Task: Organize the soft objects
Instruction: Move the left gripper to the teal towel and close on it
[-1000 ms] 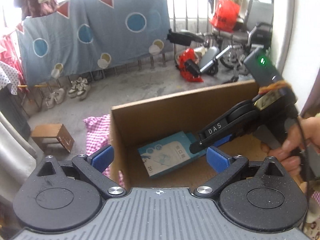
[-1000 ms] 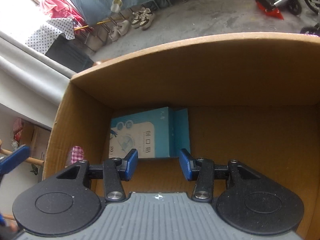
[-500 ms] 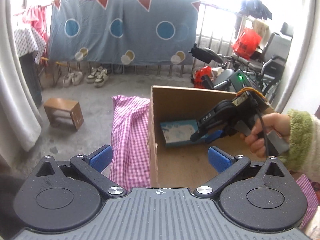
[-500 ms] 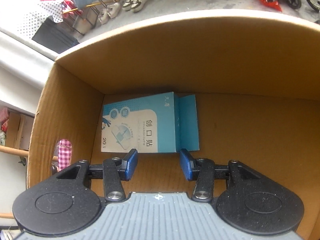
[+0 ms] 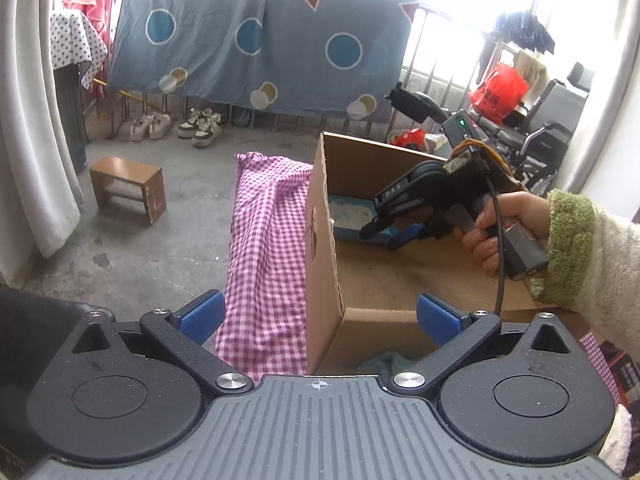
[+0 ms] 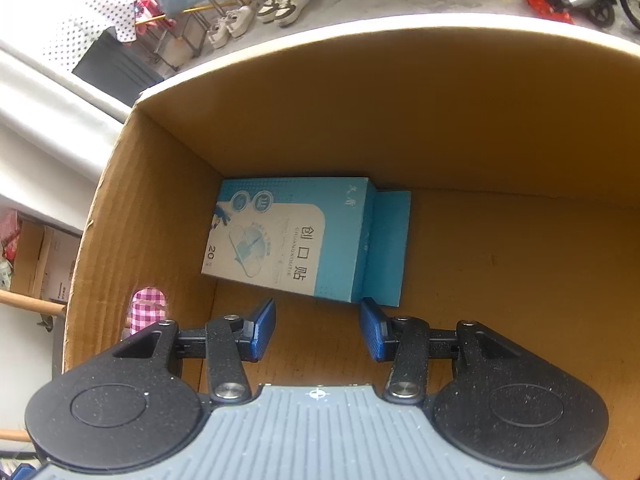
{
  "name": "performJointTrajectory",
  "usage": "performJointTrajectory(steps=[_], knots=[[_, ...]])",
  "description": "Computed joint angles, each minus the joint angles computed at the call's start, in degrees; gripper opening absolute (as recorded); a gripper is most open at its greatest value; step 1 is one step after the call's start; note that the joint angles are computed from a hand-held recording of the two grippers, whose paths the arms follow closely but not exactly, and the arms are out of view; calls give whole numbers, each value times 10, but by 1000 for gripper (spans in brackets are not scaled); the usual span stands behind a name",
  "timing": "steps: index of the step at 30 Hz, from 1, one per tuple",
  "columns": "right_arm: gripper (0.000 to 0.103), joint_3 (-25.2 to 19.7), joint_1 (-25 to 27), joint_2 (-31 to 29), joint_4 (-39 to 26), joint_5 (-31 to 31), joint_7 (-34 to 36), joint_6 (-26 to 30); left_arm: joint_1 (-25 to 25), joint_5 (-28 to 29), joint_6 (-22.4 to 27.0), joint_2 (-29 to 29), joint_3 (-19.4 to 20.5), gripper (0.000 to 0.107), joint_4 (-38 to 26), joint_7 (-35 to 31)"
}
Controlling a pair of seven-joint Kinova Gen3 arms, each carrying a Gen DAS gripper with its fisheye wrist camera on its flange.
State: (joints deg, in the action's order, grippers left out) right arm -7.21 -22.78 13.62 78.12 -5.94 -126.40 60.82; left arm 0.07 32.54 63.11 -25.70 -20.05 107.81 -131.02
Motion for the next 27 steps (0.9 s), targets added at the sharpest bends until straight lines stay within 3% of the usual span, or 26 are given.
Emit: performJointTrajectory(steps=[6,10,13,20,24,27], knots=[[50,1,-7,-25,-5,13,-19,21,10,4,0,-27,-23,102,16,-14],[50,-6,0,-104,32,11,-13,9,22,9,14,-39,-48,102,16,-21],[56,-17,6,-179,63,1,-4,-1,27,12,19,-48,-63,102,19,-25],[60,-66,19,-346,141,-15,-40,-32,41,10,62,-53,-104,98,22,-26],[60,-123,34,-399,197,-21,-74,-63,48,24,102,-35,-130,93,28,-39],[56,-175,50,-418,233,-14,-104,-92,42,42,132,-12,-143,78,34,-54]])
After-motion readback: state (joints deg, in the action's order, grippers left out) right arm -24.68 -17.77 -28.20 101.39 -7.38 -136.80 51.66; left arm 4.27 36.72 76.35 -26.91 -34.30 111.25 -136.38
